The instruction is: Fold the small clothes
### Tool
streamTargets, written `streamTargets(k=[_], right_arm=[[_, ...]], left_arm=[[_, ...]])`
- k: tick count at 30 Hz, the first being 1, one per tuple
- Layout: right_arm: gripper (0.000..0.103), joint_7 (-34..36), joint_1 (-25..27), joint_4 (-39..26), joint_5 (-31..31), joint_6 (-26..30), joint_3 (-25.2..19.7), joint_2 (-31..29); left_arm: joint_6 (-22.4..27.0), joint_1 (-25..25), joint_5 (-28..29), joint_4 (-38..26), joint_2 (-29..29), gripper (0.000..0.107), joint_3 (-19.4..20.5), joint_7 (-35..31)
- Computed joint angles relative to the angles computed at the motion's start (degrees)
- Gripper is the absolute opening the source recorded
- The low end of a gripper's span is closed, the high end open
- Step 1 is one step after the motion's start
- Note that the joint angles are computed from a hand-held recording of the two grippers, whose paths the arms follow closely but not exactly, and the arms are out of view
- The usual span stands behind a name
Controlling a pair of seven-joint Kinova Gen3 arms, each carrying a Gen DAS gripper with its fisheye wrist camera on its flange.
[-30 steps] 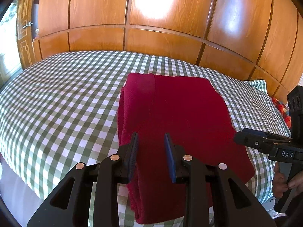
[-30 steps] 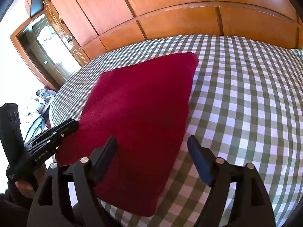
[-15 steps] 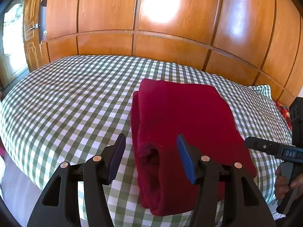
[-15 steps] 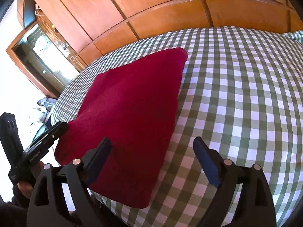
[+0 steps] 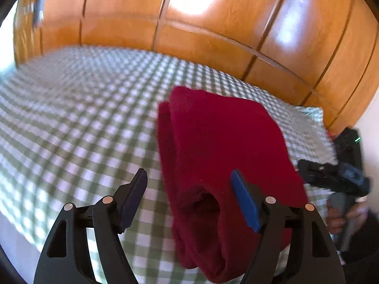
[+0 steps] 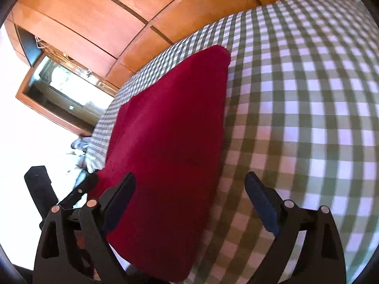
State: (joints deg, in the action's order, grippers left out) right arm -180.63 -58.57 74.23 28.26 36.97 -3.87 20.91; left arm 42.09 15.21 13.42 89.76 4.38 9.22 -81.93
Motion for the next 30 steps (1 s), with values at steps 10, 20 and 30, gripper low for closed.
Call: streamTargets(k=[10, 20, 30], right_arm=[[0.084, 15.1, 6.5, -4.5, -11.2, -5.0, -4.1, 4.1], [0.045, 10.7, 5.3, -4.3, -2.0, -2.6, -6.4, 2.6], [0.043, -12.2, -13.5, 9.8, 18.5, 9.0, 7.0, -12.1]], left_arm=[[6.9, -26.5, 23.3, -3.1, 11.7, 0.061, 20.6, -17.5], [8.6, -19.9, 44.6, 2.9, 10.3, 0.036, 8.5, -36.2], [10.9, -5.0, 41.1, -16.2, 20.9, 0.035, 8.5, -32.7]])
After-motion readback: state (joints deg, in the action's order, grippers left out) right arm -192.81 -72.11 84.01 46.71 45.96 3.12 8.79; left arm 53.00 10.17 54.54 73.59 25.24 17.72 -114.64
